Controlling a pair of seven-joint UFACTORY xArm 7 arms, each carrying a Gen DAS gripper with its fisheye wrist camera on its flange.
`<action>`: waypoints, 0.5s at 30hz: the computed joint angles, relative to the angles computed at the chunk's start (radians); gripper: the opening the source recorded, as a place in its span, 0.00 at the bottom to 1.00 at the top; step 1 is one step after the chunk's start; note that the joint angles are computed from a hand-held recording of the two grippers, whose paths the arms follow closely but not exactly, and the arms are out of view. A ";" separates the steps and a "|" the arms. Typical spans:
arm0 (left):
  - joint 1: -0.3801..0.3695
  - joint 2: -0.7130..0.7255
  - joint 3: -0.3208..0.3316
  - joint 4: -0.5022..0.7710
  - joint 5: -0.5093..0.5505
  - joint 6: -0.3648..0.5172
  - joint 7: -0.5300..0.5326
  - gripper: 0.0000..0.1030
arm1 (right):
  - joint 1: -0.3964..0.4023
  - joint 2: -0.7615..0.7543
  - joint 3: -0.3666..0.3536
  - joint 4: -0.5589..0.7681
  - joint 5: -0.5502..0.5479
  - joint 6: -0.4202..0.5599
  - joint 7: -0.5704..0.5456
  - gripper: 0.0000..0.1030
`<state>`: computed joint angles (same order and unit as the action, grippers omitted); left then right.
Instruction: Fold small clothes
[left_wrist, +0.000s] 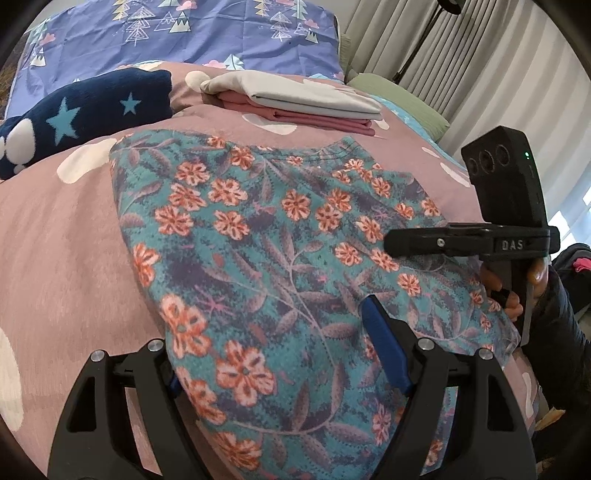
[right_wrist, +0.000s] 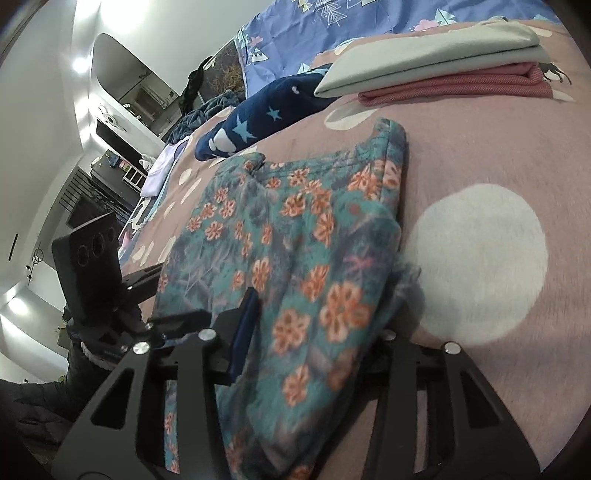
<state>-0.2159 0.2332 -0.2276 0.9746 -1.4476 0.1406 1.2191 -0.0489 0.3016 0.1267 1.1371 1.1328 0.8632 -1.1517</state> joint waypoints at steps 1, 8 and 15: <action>0.000 0.002 0.001 0.003 0.003 0.002 0.000 0.77 | -0.003 0.003 -0.001 0.003 0.003 0.004 0.001 0.36; -0.005 0.002 -0.009 -0.001 0.057 -0.050 -0.047 0.52 | 0.036 -0.058 0.005 -0.061 0.005 -0.133 0.001 0.27; -0.025 -0.106 -0.052 -0.034 -0.007 -0.163 0.016 0.19 | 0.090 -0.277 -0.013 -0.201 0.180 -0.253 -0.165 0.17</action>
<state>-0.2404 0.1268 -0.2800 0.9404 -1.4548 -0.0220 1.2351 0.0410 0.0245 0.1137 0.9364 1.3124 0.6100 -1.3166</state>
